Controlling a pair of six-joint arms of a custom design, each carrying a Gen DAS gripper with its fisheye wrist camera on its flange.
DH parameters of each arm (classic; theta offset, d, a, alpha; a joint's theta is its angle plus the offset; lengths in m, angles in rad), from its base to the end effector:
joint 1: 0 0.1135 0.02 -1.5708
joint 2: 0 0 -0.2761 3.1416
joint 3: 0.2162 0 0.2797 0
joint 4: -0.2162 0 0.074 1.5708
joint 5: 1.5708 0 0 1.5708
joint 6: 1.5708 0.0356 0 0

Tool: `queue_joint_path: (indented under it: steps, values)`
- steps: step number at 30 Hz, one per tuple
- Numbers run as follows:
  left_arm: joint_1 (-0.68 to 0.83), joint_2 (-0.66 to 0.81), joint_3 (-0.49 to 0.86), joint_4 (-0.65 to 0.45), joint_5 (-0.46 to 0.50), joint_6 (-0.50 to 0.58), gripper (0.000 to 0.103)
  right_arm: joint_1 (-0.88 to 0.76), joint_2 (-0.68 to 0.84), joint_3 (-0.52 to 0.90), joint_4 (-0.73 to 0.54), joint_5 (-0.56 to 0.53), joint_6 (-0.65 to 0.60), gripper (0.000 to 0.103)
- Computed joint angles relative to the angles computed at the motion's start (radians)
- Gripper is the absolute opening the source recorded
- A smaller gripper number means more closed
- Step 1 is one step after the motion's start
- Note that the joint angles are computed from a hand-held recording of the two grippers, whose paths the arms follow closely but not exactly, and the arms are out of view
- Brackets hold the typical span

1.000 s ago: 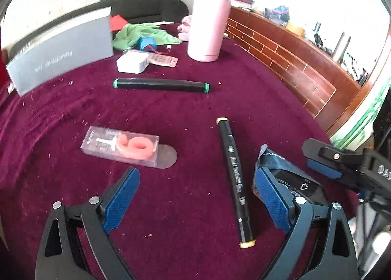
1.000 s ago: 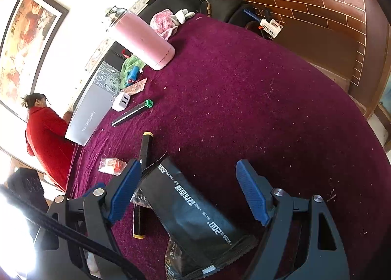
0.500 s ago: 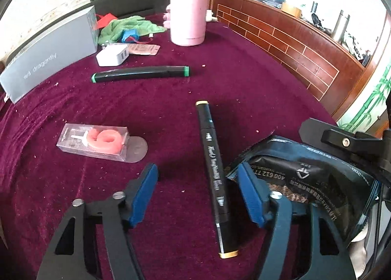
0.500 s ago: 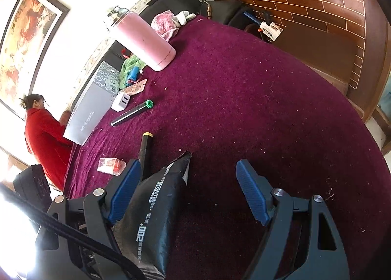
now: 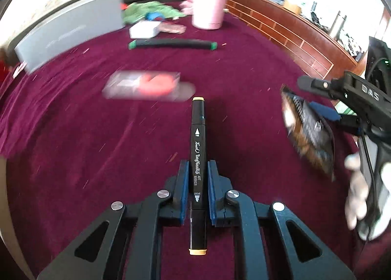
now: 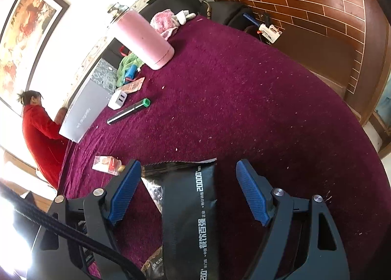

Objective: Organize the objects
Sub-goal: 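Carry the black snack bag and marker over the cardboard tray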

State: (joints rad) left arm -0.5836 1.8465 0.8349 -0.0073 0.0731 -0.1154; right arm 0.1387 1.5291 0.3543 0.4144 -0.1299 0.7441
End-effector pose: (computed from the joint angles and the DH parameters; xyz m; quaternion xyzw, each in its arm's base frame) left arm 0.2893 -0.1941 0.0862 0.2327 0.9330 -0.1263 0.2438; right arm 0.2454 0.0389 0.0851 0.2490 0.8830 0.2220 0.3302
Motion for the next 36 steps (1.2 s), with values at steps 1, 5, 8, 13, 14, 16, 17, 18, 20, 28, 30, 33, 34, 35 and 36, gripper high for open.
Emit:
queue_joint_path:
  steps: [1, 5, 8, 13, 14, 16, 17, 18, 20, 28, 30, 33, 34, 35, 36]
  values:
    - [0.015, -0.022, -0.029, 0.009, 0.014, -0.004, 0.011, 0.005, -0.002, 0.001, -0.005, 0.008, -0.003, 0.08]
    - [0.004, -0.017, -0.024, 0.009, -0.028, -0.016, 0.02, 0.031, -0.007, 0.014, -0.047, 0.067, -0.008, 0.08]
    - [-0.029, 0.012, -0.004, 0.034, -0.054, -0.027, 0.04, 0.041, -0.017, 0.013, -0.069, 0.1, -0.009, 0.08]
    - [-0.112, 0.039, -0.021, 0.111, -0.193, -0.008, 0.049, 0.102, -0.108, -0.011, -0.147, 0.124, 0.014, 0.08]
    - [-0.102, 0.025, -0.034, 0.112, -0.167, -0.016, 0.043, 0.122, -0.112, -0.004, -0.166, 0.14, 0.017, 0.08]
    - [-0.07, -0.01, -0.057, 0.09, -0.125, -0.018, 0.011, 0.165, -0.111, 0.016, -0.209, 0.159, 0.021, 0.08]
    - [-0.039, -0.033, -0.075, 0.082, -0.068, -0.027, 0.011, 0.187, -0.104, 0.029, -0.23, 0.174, 0.022, 0.08]
    - [-0.017, -0.058, -0.1, 0.085, -0.048, -0.035, 0.011, 0.208, -0.094, 0.044, -0.254, 0.198, 0.022, 0.08]
    - [0.016, -0.124, -0.169, 0.112, -0.057, -0.041, 0.011, 0.244, -0.072, 0.066, -0.289, 0.251, 0.025, 0.08]
    - [0.191, -0.465, -0.418, 0.106, 0.026, -0.052, 0.011, 0.346, 0.058, 0.19, -0.42, 0.419, 0.037, 0.081]
    - [0.224, -0.535, -0.455, 0.082, 0.03, -0.05, 0.011, 0.393, 0.098, 0.229, -0.475, 0.495, 0.038, 0.079]
    - [0.256, -0.625, -0.499, 0.057, 0.01, -0.035, 0.011, 0.44, 0.113, 0.254, -0.538, 0.571, 0.052, 0.052]
    - [0.258, -0.657, -0.517, 0.051, -0.008, -0.028, 0.011, 0.441, 0.095, 0.244, -0.539, 0.559, 0.05, 0.047]
    - [0.262, -0.689, -0.536, 0.047, -0.02, -0.019, 0.011, 0.444, 0.085, 0.242, -0.545, 0.555, 0.053, 0.046]
    - [0.269, -0.727, -0.555, 0.038, -0.025, -0.013, 0.011, 0.447, 0.068, 0.236, -0.551, 0.549, 0.056, 0.043]
